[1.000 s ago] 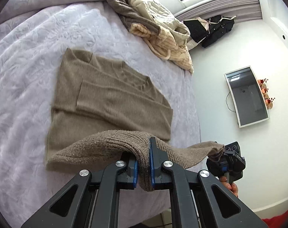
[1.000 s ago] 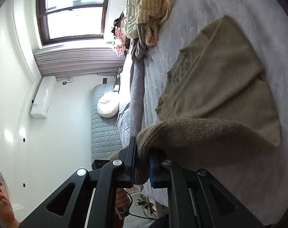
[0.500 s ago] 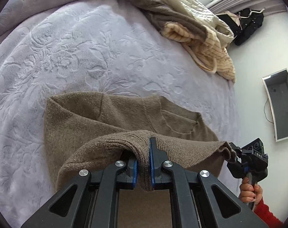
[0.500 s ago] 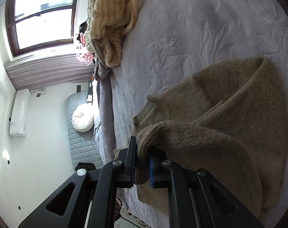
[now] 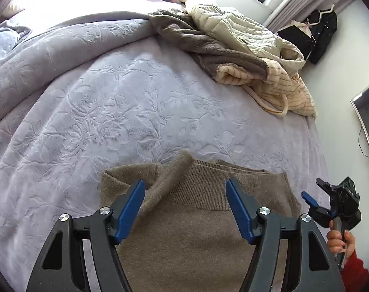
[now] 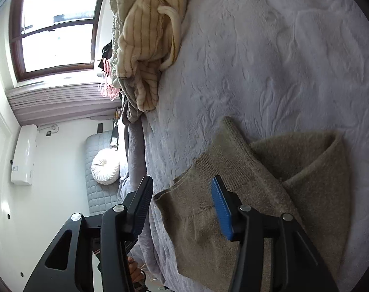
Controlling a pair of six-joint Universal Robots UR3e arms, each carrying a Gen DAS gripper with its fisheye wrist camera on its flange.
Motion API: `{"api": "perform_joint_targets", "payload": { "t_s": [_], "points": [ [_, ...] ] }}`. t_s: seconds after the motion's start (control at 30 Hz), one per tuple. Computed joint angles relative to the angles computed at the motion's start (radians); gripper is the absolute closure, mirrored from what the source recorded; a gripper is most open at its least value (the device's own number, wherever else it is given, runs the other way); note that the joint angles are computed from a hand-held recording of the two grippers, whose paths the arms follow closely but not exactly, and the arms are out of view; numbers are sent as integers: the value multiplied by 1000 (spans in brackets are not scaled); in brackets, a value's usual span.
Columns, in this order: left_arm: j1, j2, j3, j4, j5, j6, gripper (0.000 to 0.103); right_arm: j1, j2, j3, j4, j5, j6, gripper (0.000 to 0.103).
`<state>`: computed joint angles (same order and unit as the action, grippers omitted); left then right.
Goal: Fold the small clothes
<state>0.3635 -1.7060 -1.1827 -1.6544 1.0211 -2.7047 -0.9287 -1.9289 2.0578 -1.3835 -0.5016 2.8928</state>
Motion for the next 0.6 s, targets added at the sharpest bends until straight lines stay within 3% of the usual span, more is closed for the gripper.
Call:
{"api": "perform_joint_targets", "payload": {
  "t_s": [0.1,0.2,0.37,0.47,0.6],
  "points": [
    [-19,-26,28,-76,17,63,34,46,37,-100,49,-50,-58,54],
    [-75,-40,-35,-36,36,41,34,190,121,-172,-61,-146,-26,58],
    [-169,-101,-176,229,120,-124,34,353,227,-130,-367,-320,133,58],
    [-163,-144,-205,337,164,-175,34,342,250,-85,-448,-359,144,66],
    [-100,-157,-181,289,108,-126,34,241,215,-60,-406,-347,102,67]
  ]
}}
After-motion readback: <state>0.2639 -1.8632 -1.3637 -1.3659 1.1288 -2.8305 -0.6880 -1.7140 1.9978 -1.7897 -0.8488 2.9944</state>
